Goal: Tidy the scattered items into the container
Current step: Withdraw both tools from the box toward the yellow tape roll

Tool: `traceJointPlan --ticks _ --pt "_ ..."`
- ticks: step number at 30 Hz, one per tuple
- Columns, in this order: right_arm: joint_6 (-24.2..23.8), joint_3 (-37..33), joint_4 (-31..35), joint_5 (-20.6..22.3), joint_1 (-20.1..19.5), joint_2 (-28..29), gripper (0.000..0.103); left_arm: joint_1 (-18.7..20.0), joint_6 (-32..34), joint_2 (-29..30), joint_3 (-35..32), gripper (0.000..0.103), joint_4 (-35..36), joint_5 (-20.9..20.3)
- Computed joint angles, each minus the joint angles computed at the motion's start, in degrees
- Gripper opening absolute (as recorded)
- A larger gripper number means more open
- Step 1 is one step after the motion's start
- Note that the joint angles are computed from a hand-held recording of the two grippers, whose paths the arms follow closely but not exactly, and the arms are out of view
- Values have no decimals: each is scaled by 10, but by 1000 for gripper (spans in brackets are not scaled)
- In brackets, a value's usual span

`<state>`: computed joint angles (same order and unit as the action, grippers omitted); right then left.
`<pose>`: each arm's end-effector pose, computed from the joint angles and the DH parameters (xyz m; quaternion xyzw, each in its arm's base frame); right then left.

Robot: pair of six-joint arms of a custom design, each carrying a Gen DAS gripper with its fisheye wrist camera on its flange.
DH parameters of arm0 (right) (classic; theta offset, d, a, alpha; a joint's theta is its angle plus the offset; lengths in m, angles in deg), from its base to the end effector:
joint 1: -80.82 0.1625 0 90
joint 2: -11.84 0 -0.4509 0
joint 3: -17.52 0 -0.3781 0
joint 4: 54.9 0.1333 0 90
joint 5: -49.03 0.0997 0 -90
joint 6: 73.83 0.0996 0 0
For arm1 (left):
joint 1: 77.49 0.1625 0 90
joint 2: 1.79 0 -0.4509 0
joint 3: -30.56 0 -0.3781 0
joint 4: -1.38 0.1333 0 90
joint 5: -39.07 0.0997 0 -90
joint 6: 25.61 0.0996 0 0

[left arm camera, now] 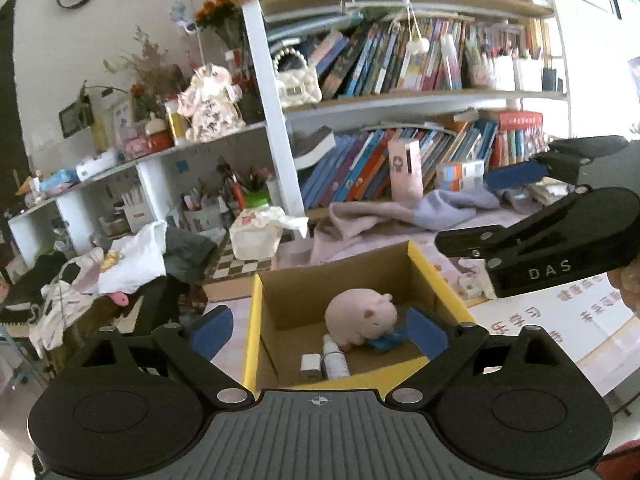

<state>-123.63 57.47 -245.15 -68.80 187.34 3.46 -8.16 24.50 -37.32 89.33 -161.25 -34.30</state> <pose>0.3353 -0.8253 0.0911 0.3248 -0.7452 0.4678 0.3470 -0.1493 -0.8540 0.2889 0.4714 0.7679 -0.3664 0.2321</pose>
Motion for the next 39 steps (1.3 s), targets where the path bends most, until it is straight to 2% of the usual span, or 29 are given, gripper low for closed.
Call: traceJointPlan --ticks 4,7,11,17,21,26,29,34,39 --pt "2 87 -90 -11 8 -28 90 -2 1 -35 77 100 -68 12" --pt "5 143 -145 -33 13 -42 90 -2 8 -55 121 100 -86 19" --pt "19 201 -193 -70 18 -56 91 -1 -9 -79 173 100 -97 23" --pt "59 279 -263 -127 24 -67 92 0 -88 -100 222 100 -85 29" --pt "47 316 -317 -165 27 -63 92 0 -97 -107 249 100 -89 27" --pt "111 362 -297 -204 30 -78 94 -5 -88 -110 260 100 -60 29" --pt "102 374 -305 -216 34 -79 96 -7 -79 -111 269 100 -48 22" --pt "120 404 -305 -238 38 -93 96 -10 -73 -116 277 100 -1 13" --pt "164 443 -315 -264 38 -113 97 -14 -48 -120 289 100 26 1"
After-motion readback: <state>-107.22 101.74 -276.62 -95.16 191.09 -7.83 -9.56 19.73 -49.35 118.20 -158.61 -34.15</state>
